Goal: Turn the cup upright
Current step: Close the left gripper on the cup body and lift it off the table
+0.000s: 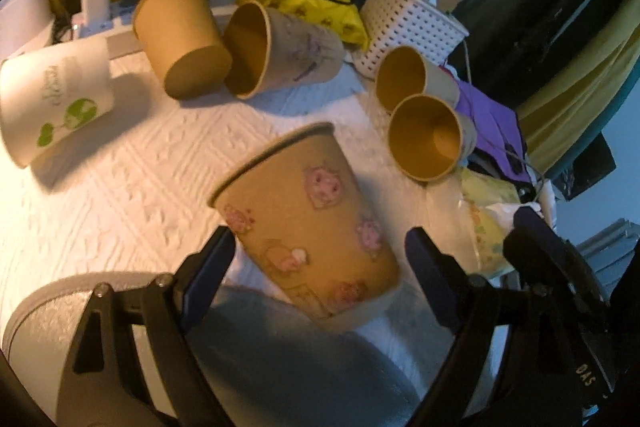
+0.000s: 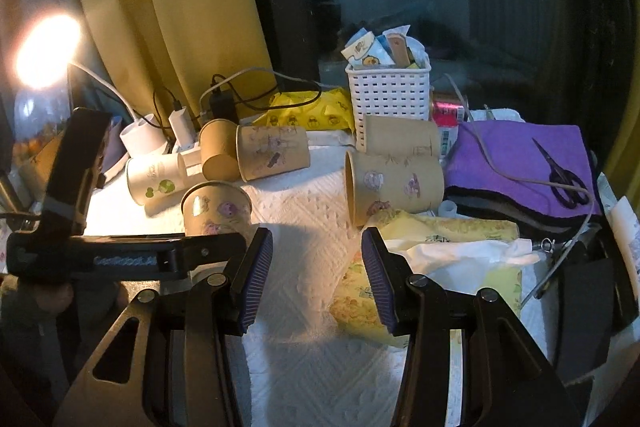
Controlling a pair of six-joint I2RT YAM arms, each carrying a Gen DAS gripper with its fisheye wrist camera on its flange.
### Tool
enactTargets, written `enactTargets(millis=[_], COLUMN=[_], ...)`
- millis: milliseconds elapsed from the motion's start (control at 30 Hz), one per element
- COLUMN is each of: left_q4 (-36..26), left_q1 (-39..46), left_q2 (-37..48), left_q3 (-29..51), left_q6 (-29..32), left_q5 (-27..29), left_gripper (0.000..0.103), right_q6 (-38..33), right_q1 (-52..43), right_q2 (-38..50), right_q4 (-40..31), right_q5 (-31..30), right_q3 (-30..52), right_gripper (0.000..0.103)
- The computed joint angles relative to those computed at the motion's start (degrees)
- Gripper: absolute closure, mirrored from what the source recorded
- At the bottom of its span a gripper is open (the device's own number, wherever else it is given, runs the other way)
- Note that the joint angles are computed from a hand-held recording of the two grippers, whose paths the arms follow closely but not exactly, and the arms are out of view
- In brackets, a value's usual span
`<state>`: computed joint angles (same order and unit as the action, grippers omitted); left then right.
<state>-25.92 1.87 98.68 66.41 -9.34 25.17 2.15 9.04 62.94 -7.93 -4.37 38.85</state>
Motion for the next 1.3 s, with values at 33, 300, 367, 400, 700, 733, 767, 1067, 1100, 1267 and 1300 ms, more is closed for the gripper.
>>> enactTargets(millis=[33,300,367,400,700,733,767,1067,1100,1267,1300], left_q4=[0.0,0.1,-0.3,-0.6,-3.2,-3.8,-4.6,-14.9,-16.7,-26.1,-29.3], left_q1=[0.1,0.2,0.8,1.2,6.4,7.3,8.3,21.1,23.1,33.5,36.1], left_q2=[0.6,0.2,-0.9,-1.6,-13.8,-15.3,-17.0,-30.7,-31.9,-37.7,-38.1], left_q3=[0.4,0.4,-0.2,-0.6,-8.2,-9.1,-10.0,-16.2,-16.7,-18.6,-18.7], left_q6=[0.4,3.6,4.7,5.2,14.5,15.6,16.8,31.4,33.8,47.8,51.6], left_q5=[0.4,1.5,2.1,2.6,5.2,5.8,6.5,16.5,17.6,23.6,25.0], left_gripper=[0.016,0.035,0.035,0.035,0.035,0.035,0.035,0.035,0.035,0.035,0.035], right_q6=[-0.1,0.4,1.0,1.3,6.5,7.5,8.4,20.6,22.0,31.1,33.2], right_q1=[-0.1,1.3,2.3,2.8,12.1,14.0,15.7,37.5,39.8,52.8,55.4], right_q2=[0.2,-0.3,-1.0,-1.4,-6.8,-7.6,-8.5,-12.4,-12.3,-10.3,-9.4], right_q4=[0.0,-1.4,-2.3,-2.7,-8.7,-9.7,-10.6,-20.1,-21.1,-27.4,-28.9], right_q5=[0.1,2.9,4.1,4.6,13.2,14.7,16.0,33.0,34.8,44.6,46.6], right_q3=[0.0,0.2,0.2,0.2,0.8,0.8,0.8,2.8,3.2,6.2,7.0], right_gripper=[0.054,0.054,0.054,0.054,0.054,0.054,0.054,0.054,0.054,0.054,0.054])
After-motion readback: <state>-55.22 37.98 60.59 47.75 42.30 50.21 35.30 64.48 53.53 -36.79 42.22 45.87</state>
